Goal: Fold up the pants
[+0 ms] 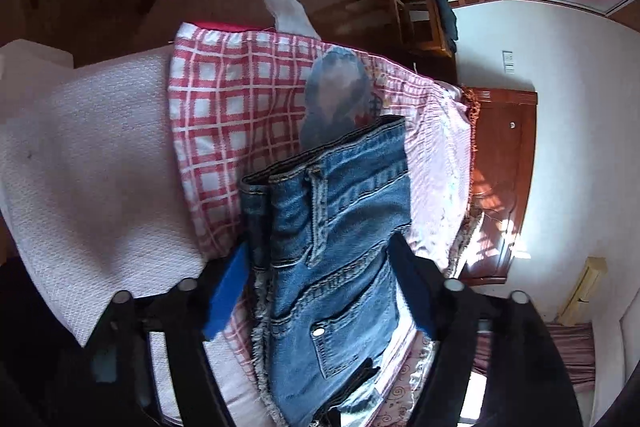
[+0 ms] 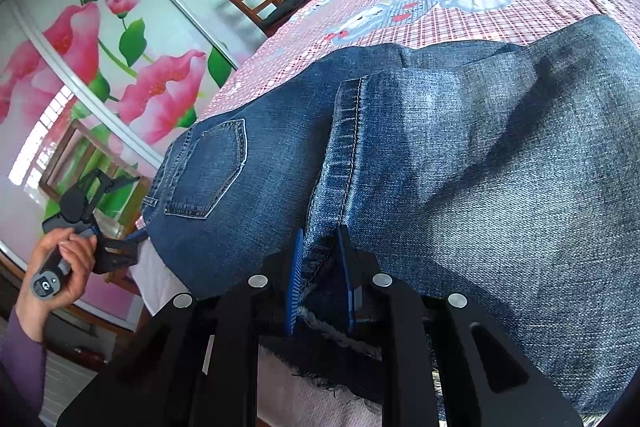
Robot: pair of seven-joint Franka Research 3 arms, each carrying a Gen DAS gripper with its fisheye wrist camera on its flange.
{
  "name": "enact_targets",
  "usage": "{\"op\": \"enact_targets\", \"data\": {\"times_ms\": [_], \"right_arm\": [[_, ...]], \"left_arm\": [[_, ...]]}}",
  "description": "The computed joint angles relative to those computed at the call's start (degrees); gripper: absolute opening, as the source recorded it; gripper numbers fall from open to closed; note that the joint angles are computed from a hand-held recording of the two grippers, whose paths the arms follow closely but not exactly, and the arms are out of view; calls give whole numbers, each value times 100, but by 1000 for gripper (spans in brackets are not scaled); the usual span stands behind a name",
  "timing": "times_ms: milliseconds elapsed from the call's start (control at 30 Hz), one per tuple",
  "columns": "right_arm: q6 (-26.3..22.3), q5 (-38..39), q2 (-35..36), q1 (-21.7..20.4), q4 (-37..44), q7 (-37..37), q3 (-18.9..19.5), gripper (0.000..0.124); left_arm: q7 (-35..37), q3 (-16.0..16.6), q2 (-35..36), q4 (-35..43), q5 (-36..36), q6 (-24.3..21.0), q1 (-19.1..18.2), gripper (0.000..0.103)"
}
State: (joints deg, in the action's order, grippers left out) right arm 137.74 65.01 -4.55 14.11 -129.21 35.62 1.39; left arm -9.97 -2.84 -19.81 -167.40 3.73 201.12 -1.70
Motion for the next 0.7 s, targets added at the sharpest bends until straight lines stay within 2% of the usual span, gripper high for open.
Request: {"op": "enact_targets", "data": {"times_ms": [33,67,100,167,200,267,367,467,500,567,600,633,700], "right_arm": [[-6,37,-7,-3,-13,-40,-6,16],[-9,83,-12,-6,-28,-85,-14,16],[-11,113,-18,-10,-39,-107,-19,16],[-2,144,-35,-15,-65,-160,-23,16],[-10,153,-41,-19,-69,-165,-27,16],[-34,129,-46,-26,-69,-143,-32,16],[-82,108,-59,-38,-60,-95,-41,16],[-130,116,-65,-54,-55,-78,-59,16],[-185,108,-40,-68,-15,-45,-73,16],[-500,105,19,-134,105,100,-137,26],[-799,213,42,-193,174,142,-197,44],[-889,331,-1,-239,175,154,-220,63],[-966,777,-229,-335,50,34,-312,75]], "left_arm": [[-17,75,-127,-18,69,-281,-65,49],[-35,179,-228,-45,119,-491,-151,34],[-86,234,-258,-99,94,-522,-216,27],[-89,385,-200,-169,160,-351,-323,23],[-61,333,-224,-204,151,-347,-263,21],[54,10,-296,-187,39,-496,-22,18],[216,-640,-533,-127,-231,-735,444,16],[341,-834,-621,-95,-302,-785,616,15],[399,-1019,-676,-66,-333,-826,770,15],[675,-1476,-871,105,-224,-1182,1169,15],[807,-1689,-937,236,-102,-1315,1376,15],[872,-1899,-1014,325,7,-1356,1566,15],[1084,-2249,-1135,636,336,-1647,1902,15]]}}
